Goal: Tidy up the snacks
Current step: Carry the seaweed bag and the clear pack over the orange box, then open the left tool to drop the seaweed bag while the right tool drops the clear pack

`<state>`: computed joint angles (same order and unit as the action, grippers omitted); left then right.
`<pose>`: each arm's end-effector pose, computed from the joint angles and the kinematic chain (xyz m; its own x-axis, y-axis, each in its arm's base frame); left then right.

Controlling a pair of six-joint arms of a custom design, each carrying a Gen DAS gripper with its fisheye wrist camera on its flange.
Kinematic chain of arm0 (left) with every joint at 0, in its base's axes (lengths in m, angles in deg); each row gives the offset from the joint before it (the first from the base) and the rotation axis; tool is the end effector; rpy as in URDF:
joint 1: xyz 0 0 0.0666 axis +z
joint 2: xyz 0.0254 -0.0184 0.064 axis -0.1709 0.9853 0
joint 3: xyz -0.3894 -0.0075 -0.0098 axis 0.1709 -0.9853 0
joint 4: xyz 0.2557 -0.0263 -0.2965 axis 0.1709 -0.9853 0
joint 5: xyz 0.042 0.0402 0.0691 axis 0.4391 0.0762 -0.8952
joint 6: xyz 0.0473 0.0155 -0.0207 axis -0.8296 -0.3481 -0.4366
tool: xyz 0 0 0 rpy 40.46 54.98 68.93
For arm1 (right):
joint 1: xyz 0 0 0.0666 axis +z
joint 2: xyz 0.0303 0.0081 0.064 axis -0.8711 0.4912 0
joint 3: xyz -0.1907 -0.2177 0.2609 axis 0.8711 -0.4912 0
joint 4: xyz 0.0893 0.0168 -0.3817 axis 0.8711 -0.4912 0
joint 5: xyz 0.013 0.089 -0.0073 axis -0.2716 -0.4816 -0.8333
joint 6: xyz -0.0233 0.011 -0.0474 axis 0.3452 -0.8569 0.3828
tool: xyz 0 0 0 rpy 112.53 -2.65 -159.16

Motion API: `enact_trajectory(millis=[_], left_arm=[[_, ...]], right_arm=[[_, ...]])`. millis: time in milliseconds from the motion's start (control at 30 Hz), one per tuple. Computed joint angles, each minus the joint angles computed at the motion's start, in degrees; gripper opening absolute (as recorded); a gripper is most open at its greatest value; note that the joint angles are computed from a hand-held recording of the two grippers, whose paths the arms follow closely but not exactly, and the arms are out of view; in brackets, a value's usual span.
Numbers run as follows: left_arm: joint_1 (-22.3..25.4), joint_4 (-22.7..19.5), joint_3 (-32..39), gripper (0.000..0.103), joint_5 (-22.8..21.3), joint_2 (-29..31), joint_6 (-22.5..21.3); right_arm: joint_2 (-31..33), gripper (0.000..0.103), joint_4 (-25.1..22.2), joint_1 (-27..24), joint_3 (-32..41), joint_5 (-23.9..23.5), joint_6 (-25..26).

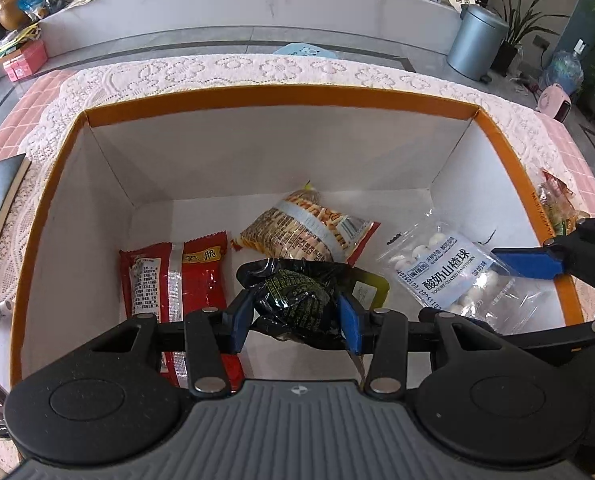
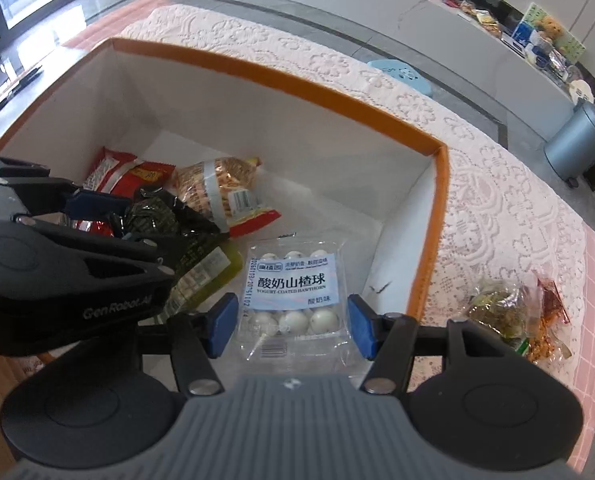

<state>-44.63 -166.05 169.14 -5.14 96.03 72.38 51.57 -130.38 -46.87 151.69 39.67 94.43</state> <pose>0.3761 -0.2494 0.5659 -0.8613 -0.1849 -0.4732 -0.1711 0.9826 -0.0724 0.4497 0.1135 0.5411 -0.6462 -0.6243 -0.4390 -0.6507 0.7513 -0.1106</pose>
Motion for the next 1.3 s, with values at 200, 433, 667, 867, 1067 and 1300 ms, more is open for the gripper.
enact_trajectory(millis=[200,433,667,867,1067,1300], left_arm=[[1.1,-0.82,0.18,0.052,1.52,0.42,0.29],[1.84,-2.24,1.34,0.053,3.23,1.15,1.26],[1.52,-1.63,1.25,0.07,1.32,0.52,1.83],[0.83,-2.05,2.9,0.071,-0.27,0.83,1.98],[-1.1,-0.61,3.88,0.071,-3.03,0.31,2.12],[-4.46,0.81,6.93,0.071,-7.22,1.01,1.34]], right_arm=[[0.4,0.058,0.1,1.43,0.0,1.55,1.07],[0.66,0.058,0.0,1.85,-0.02,2.57,2.87],[0.38,0.059,0.31,1.9,-0.14,3.2,3.47],[-0.16,0.067,0.54,1.63,0.81,3.43,3.92],[-2.34,0.07,2.29,0.2,0.29,2.42,3.85],[-8.4,0.07,8.51,-3.24,-4.42,-1.97,3.41]])
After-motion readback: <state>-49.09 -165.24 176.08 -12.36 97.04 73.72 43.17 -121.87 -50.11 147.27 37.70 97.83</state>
